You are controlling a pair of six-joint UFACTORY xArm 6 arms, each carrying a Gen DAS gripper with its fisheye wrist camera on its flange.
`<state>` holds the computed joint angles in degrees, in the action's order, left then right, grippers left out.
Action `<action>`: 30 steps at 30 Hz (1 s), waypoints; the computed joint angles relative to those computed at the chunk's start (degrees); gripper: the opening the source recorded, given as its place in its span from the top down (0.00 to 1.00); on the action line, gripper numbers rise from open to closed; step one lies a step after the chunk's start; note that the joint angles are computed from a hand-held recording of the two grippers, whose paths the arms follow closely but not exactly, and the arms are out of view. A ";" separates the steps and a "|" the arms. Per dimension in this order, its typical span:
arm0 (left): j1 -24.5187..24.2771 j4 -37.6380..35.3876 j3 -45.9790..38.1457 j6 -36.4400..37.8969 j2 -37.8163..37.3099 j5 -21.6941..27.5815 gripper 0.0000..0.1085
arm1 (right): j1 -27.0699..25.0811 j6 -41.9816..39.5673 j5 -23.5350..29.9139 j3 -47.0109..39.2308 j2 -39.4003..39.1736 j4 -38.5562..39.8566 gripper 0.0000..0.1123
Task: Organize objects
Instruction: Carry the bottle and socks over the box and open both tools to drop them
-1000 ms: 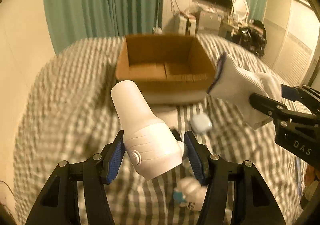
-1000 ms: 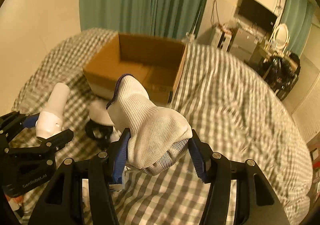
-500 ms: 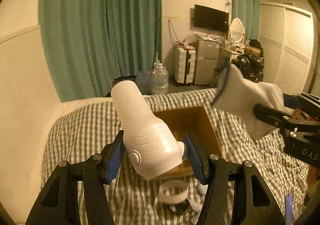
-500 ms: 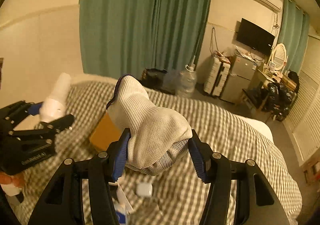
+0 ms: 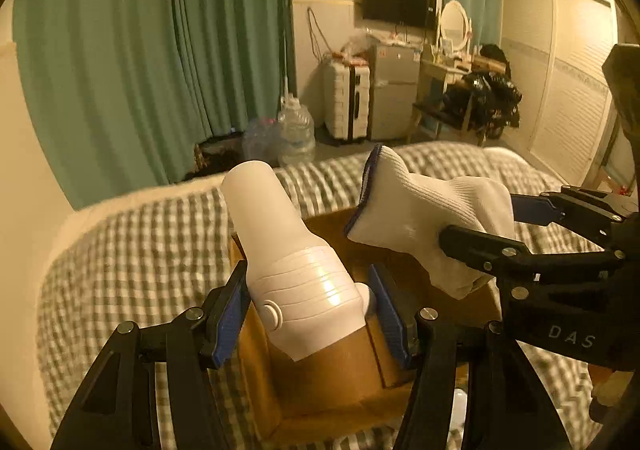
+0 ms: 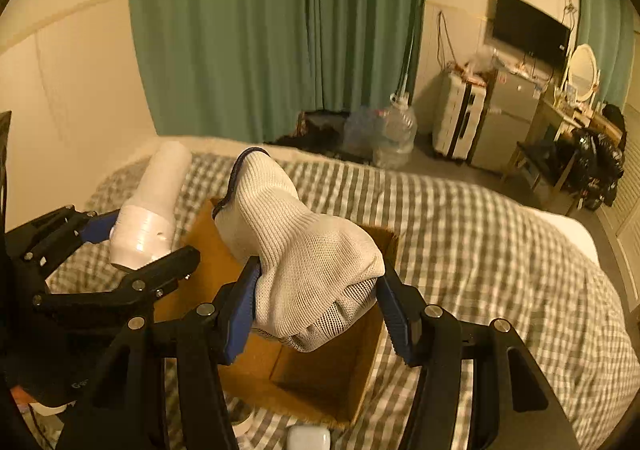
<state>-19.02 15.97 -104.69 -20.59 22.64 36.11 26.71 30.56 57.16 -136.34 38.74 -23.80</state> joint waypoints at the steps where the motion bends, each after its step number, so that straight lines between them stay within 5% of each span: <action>1: 0.22 -0.91 0.04 0.89 0.65 -0.12 0.45 | -0.39 -0.88 0.79 -2.30 2.11 1.09 0.50; 12: -0.64 -4.48 2.47 8.31 3.73 -1.72 0.45 | -1.97 -6.64 3.96 -11.35 12.41 3.90 0.50; 18: -0.41 -7.18 3.45 10.41 3.23 -1.10 0.41 | -2.01 -4.55 -1.37 0.87 6.46 5.23 0.41; 20: -0.49 -5.40 6.08 8.34 1.05 -2.39 0.14 | -2.20 -2.25 -4.90 6.76 2.73 4.86 0.35; 21: -0.57 -3.59 7.84 6.53 -0.32 -3.59 0.11 | -2.46 -0.73 -7.28 10.49 0.10 4.36 0.30; 30: -1.97 5.27 14.07 -3.57 -11.23 -2.16 0.07 | -1.95 4.39 -9.85 21.26 -13.08 -2.08 0.16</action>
<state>-20.98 21.24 -90.62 -24.15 11.41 33.96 24.76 34.95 47.31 -115.08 25.66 -25.88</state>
